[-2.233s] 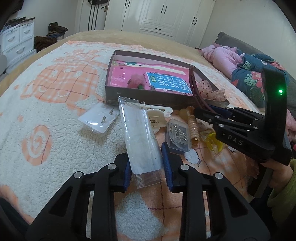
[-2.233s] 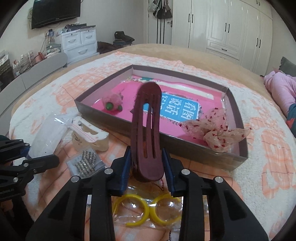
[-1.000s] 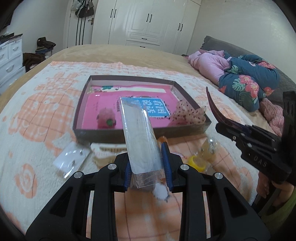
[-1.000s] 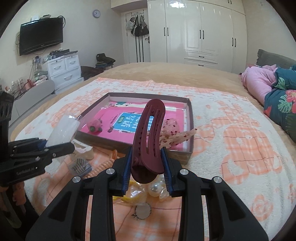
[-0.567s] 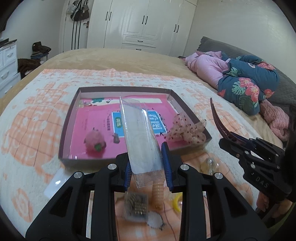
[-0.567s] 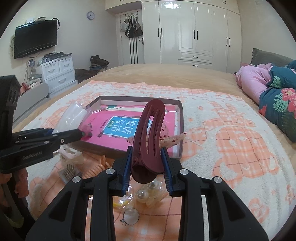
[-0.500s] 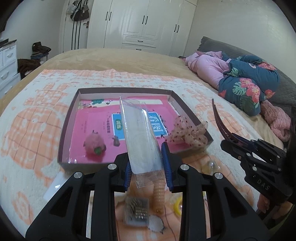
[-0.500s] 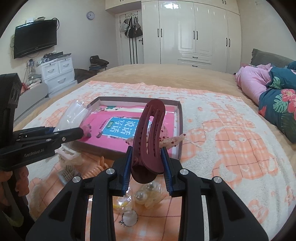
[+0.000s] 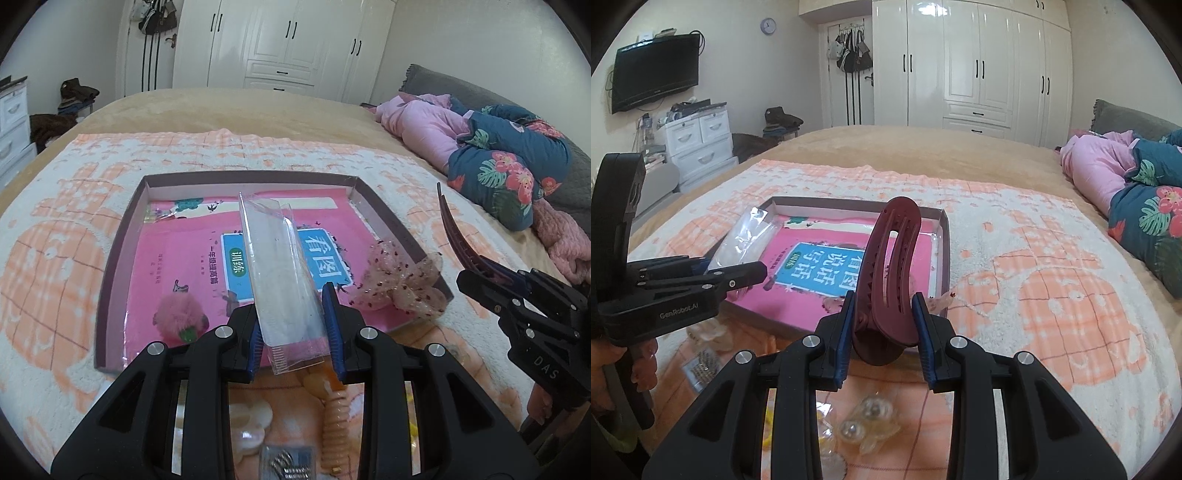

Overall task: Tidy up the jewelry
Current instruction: 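Lower the sleeve and claw clip into the box and open both tools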

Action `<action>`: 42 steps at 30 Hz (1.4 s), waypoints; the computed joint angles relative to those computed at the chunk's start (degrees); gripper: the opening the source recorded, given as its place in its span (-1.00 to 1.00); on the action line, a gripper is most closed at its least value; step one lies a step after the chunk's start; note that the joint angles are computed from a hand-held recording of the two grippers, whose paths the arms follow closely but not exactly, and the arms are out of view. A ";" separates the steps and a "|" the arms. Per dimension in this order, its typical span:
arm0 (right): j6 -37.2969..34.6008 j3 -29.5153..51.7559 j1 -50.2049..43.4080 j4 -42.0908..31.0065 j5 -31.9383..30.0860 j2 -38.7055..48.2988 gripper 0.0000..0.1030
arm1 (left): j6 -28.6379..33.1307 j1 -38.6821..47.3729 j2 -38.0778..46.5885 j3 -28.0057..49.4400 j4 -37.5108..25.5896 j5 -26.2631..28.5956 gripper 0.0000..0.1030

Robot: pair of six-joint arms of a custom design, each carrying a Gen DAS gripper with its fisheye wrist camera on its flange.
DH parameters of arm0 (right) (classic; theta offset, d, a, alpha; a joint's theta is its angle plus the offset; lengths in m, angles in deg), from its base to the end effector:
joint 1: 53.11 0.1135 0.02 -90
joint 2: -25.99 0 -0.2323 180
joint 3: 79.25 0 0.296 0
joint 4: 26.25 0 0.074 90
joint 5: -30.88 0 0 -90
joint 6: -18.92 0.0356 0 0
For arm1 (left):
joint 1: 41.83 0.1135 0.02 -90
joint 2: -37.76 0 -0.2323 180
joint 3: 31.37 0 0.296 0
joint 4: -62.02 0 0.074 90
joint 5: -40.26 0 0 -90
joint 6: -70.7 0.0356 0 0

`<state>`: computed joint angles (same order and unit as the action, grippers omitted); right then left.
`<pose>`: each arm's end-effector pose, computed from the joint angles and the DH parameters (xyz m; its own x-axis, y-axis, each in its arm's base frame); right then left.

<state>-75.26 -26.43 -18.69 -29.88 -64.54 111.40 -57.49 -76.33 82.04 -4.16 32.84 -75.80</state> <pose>0.2778 0.1944 0.1210 -0.4405 -0.3898 -0.8087 -0.6595 0.7517 -0.0031 0.1819 -0.1060 0.1122 -0.6277 -0.2425 -0.7397 -0.1649 0.9701 -0.1781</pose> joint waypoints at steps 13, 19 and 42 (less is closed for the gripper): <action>-1.26 11.07 0.49 -3.02 2.39 12.64 -0.44 | 1.67 3.79 7.59 1.04 5.04 3.70 -0.59; -1.89 17.63 0.66 -5.98 3.92 19.53 -0.44 | 1.80 4.87 7.88 0.81 5.40 4.60 -0.59; 0.96 23.18 -0.05 -8.66 1.42 24.97 -0.30 | 2.73 8.19 12.60 1.47 8.52 8.40 -0.58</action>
<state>-74.30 -3.25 -18.74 -38.54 -63.12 136.38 -54.76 -68.14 94.64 -2.69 41.36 -67.40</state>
